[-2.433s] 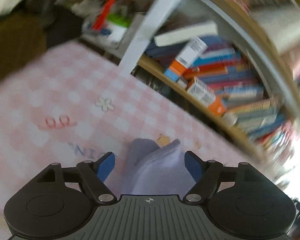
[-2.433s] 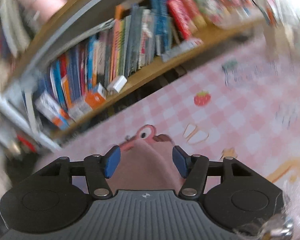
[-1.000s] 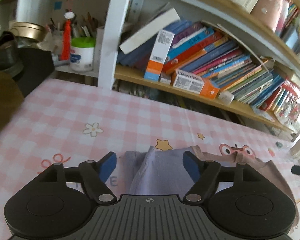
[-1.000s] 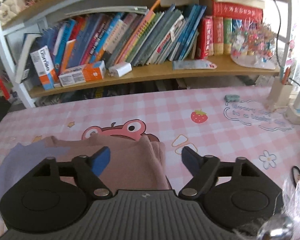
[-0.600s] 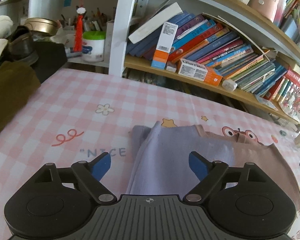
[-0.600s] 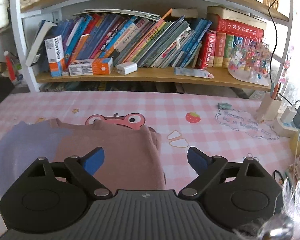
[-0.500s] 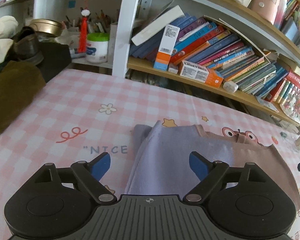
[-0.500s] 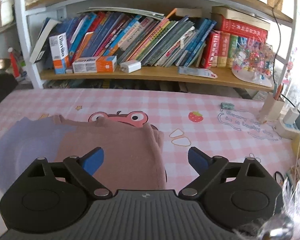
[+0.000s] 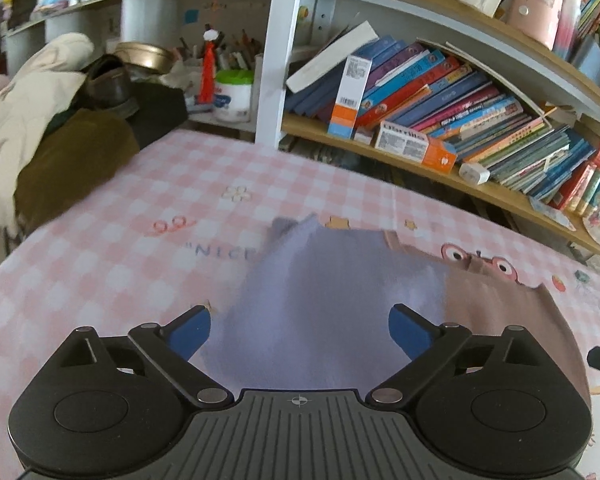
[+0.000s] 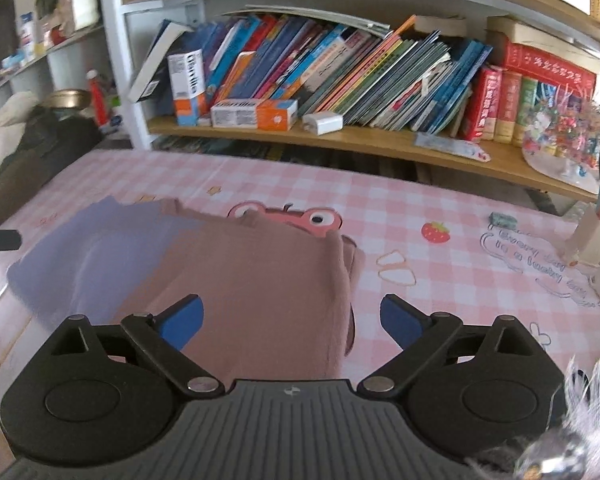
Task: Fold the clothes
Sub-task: 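Open both tools and release the folded sides, then move both tools to the hem of the narrowed sweater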
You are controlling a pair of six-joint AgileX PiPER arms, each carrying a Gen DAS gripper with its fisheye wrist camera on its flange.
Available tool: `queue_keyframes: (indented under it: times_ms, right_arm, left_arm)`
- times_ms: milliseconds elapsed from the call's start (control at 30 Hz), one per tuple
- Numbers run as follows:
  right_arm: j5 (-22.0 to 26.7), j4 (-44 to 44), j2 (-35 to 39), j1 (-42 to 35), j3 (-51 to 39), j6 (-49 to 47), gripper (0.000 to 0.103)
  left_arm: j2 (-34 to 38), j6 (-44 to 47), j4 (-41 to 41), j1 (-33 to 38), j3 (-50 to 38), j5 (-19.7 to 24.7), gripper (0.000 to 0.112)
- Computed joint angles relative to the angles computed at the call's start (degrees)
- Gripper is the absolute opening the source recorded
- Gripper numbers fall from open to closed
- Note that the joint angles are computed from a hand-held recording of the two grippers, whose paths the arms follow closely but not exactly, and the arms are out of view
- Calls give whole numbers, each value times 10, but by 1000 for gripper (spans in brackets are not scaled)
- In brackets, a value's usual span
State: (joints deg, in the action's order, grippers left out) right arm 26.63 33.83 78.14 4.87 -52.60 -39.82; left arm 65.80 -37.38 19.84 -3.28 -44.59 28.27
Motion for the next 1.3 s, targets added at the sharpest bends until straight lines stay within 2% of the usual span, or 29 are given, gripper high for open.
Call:
queue_keyframes:
  times_ms: [100, 200, 433, 500, 633, 733, 833, 1000, 1167, 1300]
  right_arm:
    - [40, 62, -2, -40, 9, -98, 97]
    - [78, 97, 1, -75, 15, -167, 97]
    - [140, 116, 5, -127, 26, -232, 98]
    - [148, 119, 3, -131, 30, -237, 98]
    - [159, 119, 3, -138, 37, -233, 98]
    - [145, 95, 6, -124, 37, -196, 98]
    - [125, 73, 7, -107, 37, -163, 98]
    - [96, 36, 7, -79, 35, -100, 98]
    - [65, -21, 7, -46, 33, -10, 98]
    - [43, -61, 3, -24, 36, 55, 98]
  left_arm:
    - [-14, -159, 108, -76, 14, 51, 98]
    - [-21, -281, 175, -152, 24, 107, 98]
    - [-8, -416, 206, -265, 27, 215, 98]
    - [-10, -433, 199, -274, 31, 227, 98]
    - [-37, -447, 178, -259, 51, 211, 98]
    - [-36, -426, 154, -224, 56, 201, 98]
    - [-32, -383, 118, -171, 63, 171, 98]
    - [-24, -279, 45, -79, 74, 104, 98]
    - [3, -164, -35, -10, 65, 59, 98]
    - [13, -46, -167, 52, 73, 6, 98]
